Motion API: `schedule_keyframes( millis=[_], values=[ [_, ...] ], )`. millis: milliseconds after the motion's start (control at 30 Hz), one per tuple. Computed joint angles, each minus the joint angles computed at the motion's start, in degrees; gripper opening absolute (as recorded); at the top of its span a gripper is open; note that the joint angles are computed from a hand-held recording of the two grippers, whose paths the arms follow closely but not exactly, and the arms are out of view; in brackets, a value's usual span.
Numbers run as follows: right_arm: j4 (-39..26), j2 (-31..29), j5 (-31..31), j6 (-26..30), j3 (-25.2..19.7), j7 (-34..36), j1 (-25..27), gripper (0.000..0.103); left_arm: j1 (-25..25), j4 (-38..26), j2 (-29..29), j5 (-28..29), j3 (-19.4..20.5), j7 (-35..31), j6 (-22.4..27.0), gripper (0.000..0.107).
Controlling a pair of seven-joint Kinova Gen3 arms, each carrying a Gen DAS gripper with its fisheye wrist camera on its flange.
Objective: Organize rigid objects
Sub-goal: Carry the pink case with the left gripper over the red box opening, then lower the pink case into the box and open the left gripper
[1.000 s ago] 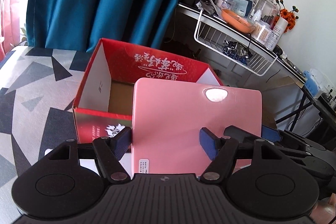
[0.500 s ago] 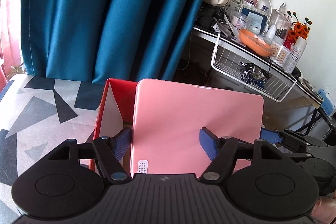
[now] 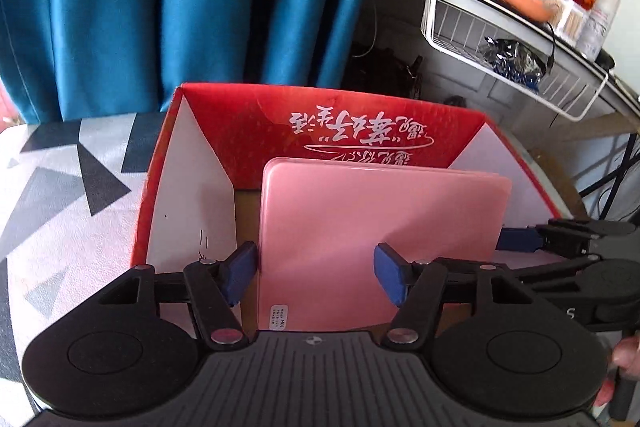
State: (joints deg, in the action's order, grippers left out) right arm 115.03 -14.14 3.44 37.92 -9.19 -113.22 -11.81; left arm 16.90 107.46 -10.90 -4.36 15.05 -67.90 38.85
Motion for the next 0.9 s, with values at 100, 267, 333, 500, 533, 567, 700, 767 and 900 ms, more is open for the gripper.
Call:
schedule_keyframes(
  millis=[100,267,333,500,533,567,700,767,900],
  values=[
    [-0.2,0.4,1.1,0.6,-1.4,-0.3,0.9,0.065,0.1,-0.2,0.3,-0.6,0.1,-0.4,0.4,0.067],
    [-2.0,1.8,2.8,3.9,-1.3,-1.7,0.0,0.056,0.0,-2.2,1.6,-5.6,2.7,2.2,4.7,0.054],
    [-3.1,2.6,2.7,5.9,-0.9,-1.9,-0.3,0.051,0.4,-2.4,2.0,-8.2,3.6,3.9,5.6,0.049],
    [-3.1,3.2,5.2,6.7,-1.8,-4.8,-0.8,0.049,1.3,-2.5,2.7,-10.8,3.3,7.2,6.5,0.034],
    [-3.2,3.3,5.4,6.8,-1.8,-5.1,-0.9,0.048,1.4,-2.6,2.8,-11.3,3.2,7.9,6.9,0.028],
    [-3.3,3.4,5.6,7.0,-1.7,-5.4,-1.1,0.047,1.3,-2.7,2.8,-11.2,3.1,7.9,7.1,0.025],
    [-3.8,3.7,7.0,7.8,-1.8,-6.9,-1.3,0.035,1.6,-2.4,2.6,-9.4,1.4,6.9,6.1,0.021],
    [-3.9,3.8,8.3,7.7,-2.0,-8.4,-1.2,0.033,1.5,-2.6,2.8,-11.0,2.3,8.8,6.4,0.021],
    [-3.6,3.1,11.2,7.5,-2.9,-11.3,-1.2,0.032,1.8,-2.4,2.3,-12.0,2.4,9.8,6.1,0.021]
  ],
)
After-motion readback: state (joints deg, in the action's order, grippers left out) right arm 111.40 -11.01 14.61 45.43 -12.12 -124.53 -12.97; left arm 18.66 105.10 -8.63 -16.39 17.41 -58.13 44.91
